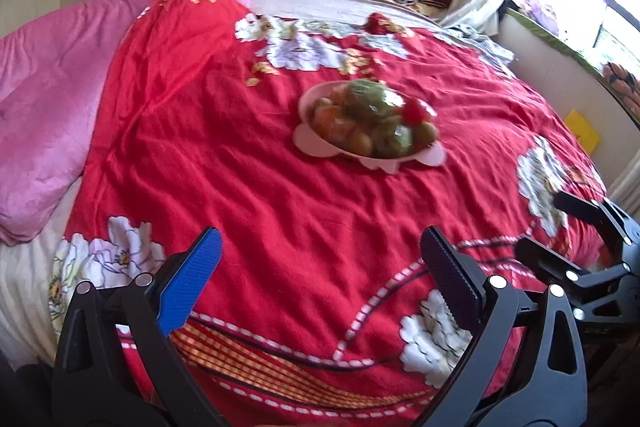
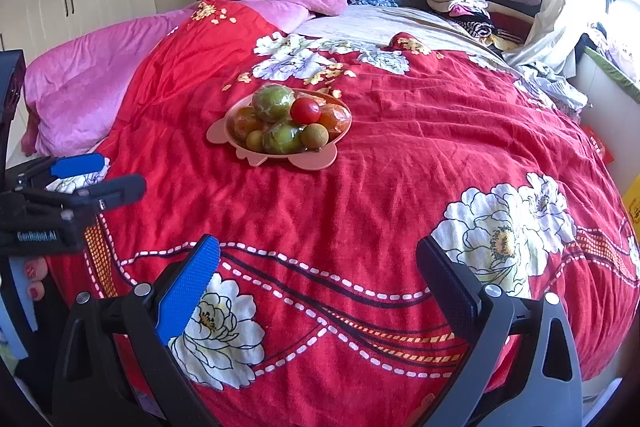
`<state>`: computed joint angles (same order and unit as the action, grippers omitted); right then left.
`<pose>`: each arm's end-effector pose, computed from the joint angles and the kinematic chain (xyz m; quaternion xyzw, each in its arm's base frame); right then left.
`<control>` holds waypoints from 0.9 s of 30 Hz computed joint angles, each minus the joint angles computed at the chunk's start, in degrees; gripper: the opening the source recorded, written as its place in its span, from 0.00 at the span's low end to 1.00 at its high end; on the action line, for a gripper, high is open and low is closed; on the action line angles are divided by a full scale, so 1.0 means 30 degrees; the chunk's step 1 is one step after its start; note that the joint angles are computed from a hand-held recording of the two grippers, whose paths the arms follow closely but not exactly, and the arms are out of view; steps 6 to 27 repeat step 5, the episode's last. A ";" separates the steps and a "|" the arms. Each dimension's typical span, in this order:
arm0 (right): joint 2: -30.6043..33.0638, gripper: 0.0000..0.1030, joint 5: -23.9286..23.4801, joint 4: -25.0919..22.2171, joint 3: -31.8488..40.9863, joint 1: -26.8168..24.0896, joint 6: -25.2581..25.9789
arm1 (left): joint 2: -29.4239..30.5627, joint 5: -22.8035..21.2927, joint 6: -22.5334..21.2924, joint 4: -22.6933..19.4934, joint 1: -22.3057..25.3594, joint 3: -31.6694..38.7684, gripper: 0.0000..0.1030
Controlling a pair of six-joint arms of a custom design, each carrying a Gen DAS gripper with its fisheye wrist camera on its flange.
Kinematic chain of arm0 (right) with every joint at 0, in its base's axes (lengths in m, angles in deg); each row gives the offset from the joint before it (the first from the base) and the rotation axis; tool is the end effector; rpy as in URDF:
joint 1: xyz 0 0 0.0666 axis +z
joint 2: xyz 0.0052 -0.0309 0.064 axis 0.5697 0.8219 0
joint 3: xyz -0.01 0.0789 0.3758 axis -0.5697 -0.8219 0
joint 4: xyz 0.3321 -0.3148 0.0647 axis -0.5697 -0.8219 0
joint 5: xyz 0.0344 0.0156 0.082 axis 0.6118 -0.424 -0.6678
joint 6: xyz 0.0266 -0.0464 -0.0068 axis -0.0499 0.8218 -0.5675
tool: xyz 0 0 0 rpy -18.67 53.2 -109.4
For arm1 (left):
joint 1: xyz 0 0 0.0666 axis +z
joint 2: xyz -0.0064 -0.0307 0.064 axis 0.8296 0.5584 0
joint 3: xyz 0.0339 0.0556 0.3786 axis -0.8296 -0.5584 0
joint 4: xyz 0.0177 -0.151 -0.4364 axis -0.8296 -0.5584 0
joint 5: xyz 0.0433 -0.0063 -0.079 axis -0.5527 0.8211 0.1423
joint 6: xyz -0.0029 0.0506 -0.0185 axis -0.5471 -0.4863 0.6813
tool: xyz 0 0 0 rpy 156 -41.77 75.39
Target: Organize fruits
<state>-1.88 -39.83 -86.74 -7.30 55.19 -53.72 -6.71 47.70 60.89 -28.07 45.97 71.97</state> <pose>0.4606 0.1712 0.4498 -0.1265 0.9120 0.0804 0.3819 0.4713 -0.0851 0.4693 0.0323 0.9316 -0.0621 0.3566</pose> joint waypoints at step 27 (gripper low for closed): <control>0.0343 0.95 -0.0208 -0.0041 0.0420 -0.0696 0.0055 | 0.2113 -0.1510 0.0076 -0.1202 0.1464 0.2025 0.91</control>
